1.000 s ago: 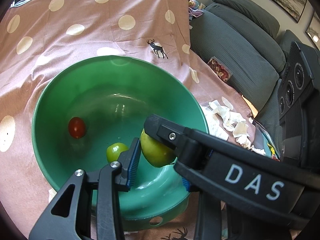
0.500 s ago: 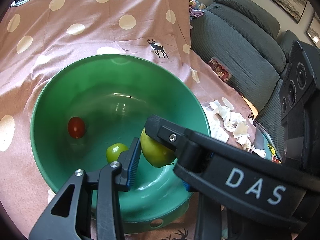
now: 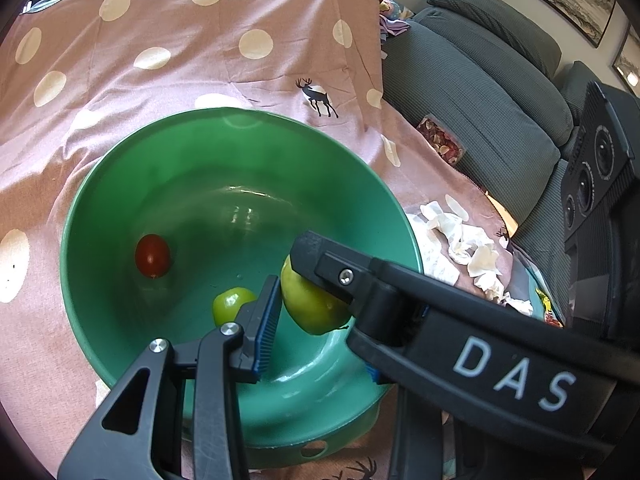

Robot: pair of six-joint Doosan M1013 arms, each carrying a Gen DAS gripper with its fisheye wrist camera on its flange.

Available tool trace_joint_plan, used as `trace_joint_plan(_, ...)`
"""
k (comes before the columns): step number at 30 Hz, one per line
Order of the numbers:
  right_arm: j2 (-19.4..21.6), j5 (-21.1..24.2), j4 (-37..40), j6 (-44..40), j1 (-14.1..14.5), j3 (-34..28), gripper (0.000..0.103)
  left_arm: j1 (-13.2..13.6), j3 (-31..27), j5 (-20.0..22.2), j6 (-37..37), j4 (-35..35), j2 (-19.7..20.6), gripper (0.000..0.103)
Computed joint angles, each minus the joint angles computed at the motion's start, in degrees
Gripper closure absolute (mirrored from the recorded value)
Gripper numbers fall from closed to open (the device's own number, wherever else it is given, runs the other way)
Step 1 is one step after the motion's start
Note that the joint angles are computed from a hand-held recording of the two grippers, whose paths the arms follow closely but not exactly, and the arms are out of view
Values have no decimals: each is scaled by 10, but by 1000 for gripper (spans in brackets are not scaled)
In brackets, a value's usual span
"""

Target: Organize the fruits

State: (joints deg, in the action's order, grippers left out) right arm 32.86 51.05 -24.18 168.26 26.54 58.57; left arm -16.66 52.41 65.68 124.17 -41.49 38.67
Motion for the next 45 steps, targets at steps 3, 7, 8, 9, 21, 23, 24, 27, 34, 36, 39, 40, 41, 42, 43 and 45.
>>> trace_joint_plan(3, 0, 0, 0, 0, 0, 0, 64, 0, 0, -2, 2, 1, 1, 67)
trace_joint_plan(7, 1, 1, 0, 2, 0, -1, 64, 0, 0, -3, 1, 1, 1, 67)
trace_joint_plan(8, 0, 1, 0, 2, 0, -1, 64, 0, -1, -2, 2, 1, 1, 67)
trace_joint_plan(9, 1, 1, 0, 2, 0, -1, 64, 0, 0, -4, 2, 1, 0, 67)
trace_joint_plan(21, -1, -8, -3, 14, 1, 3, 64, 1, 12, -29, 6, 6, -11, 61)
trace_joint_plan(23, -4, -14, -18, 28, 2, 7, 64, 3, 16, -37, 6, 6, -15, 54)
trace_joint_plan(24, -6, -20, -28, 37, 3, 12, 64, 5, 22, -45, 6, 5, -19, 53)
trace_joint_plan(27, -11, -32, -56, 68, 6, 20, 65, 11, 39, -72, 15, -5, -33, 44)
trace_joint_plan(34, -6, -14, -93, 102, 13, 7, 65, 34, 87, -141, 45, -21, -73, 28)
trace_joint_plan(36, -2, -14, -92, 96, 14, -1, 65, 41, 95, -157, 36, -14, -81, 26)
trace_joint_plan(39, 10, 2, -108, 87, 20, -23, 57, 53, 110, -196, 1, 21, -94, 24)
trace_joint_plan(40, 12, 1, -112, 83, 21, -27, 56, 57, 115, -214, -22, 41, -98, 23)
trace_joint_plan(41, 15, -1, -113, 75, 22, -33, 56, 62, 118, -226, -42, 57, -101, 22)
trace_joint_plan(42, 18, -3, -112, 67, 23, -38, 55, 66, 120, -234, -59, 67, -101, 21)
trace_joint_plan(43, 22, -4, -111, 57, 25, -44, 55, 71, 122, -242, -75, 76, -102, 20)
trace_joint_plan(45, 34, 5, -110, 32, 30, -66, 54, 81, 126, -249, -94, 84, -104, 19)
